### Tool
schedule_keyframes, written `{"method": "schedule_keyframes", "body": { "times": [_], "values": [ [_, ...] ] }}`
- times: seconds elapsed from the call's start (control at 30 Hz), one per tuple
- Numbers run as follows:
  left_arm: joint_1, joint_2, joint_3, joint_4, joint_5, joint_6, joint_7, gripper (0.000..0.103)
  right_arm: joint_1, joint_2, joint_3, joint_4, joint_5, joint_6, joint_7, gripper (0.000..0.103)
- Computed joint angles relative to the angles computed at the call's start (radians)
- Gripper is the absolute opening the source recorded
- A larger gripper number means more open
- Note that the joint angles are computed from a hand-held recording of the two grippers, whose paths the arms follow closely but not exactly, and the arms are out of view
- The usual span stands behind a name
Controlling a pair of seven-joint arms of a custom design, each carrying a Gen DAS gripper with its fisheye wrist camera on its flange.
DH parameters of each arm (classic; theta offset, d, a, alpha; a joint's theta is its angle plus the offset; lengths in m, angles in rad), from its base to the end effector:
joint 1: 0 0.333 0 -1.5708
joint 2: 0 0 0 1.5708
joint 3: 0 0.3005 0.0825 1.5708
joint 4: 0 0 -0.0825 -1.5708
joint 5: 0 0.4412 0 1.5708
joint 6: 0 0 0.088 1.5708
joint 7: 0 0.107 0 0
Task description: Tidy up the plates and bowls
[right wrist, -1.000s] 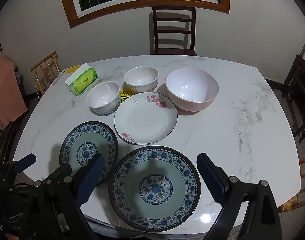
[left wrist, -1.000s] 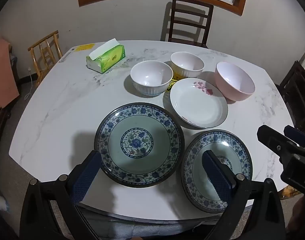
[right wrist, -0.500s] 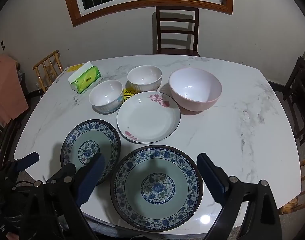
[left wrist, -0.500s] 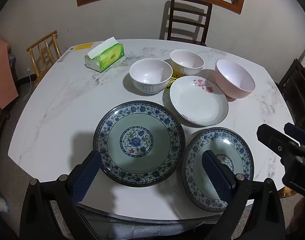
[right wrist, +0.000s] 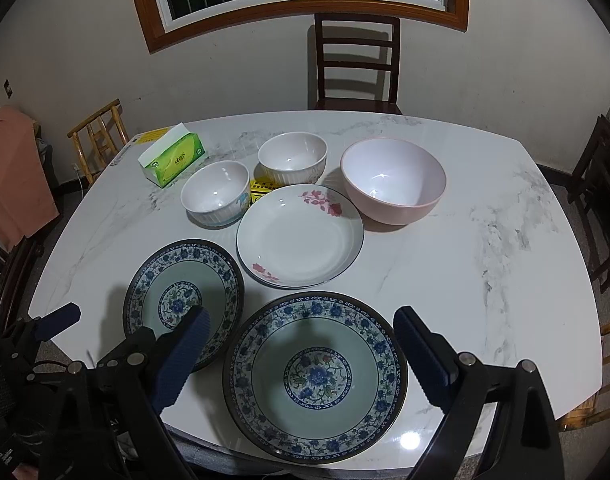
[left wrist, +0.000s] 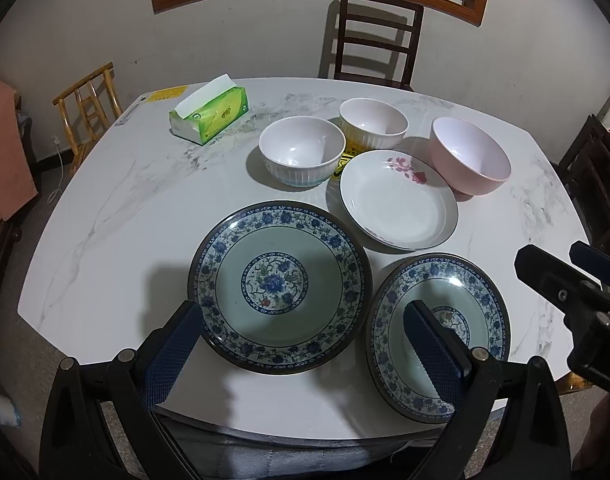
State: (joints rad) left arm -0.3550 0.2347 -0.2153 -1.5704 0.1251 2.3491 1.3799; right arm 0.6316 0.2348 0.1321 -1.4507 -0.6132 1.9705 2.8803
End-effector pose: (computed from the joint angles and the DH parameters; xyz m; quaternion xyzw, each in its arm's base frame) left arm 0.6216 -0.3793 0.5415 -0.5225 0.8077 -0.2368 0.1359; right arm 0.5475 0.4593 0.5714 -0.5282 0.7906 -0.2349 0.2017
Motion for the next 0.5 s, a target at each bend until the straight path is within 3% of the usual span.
{"method": "schedule_keyframes", "body": {
  "times": [0.5],
  "values": [
    [-0.002,-0.002,0.001,0.006,0.011,-0.009,-0.001,0.099,0.002,-0.001,0.0,0.004,-0.005,0.001,-0.005,0.095]
  ]
}}
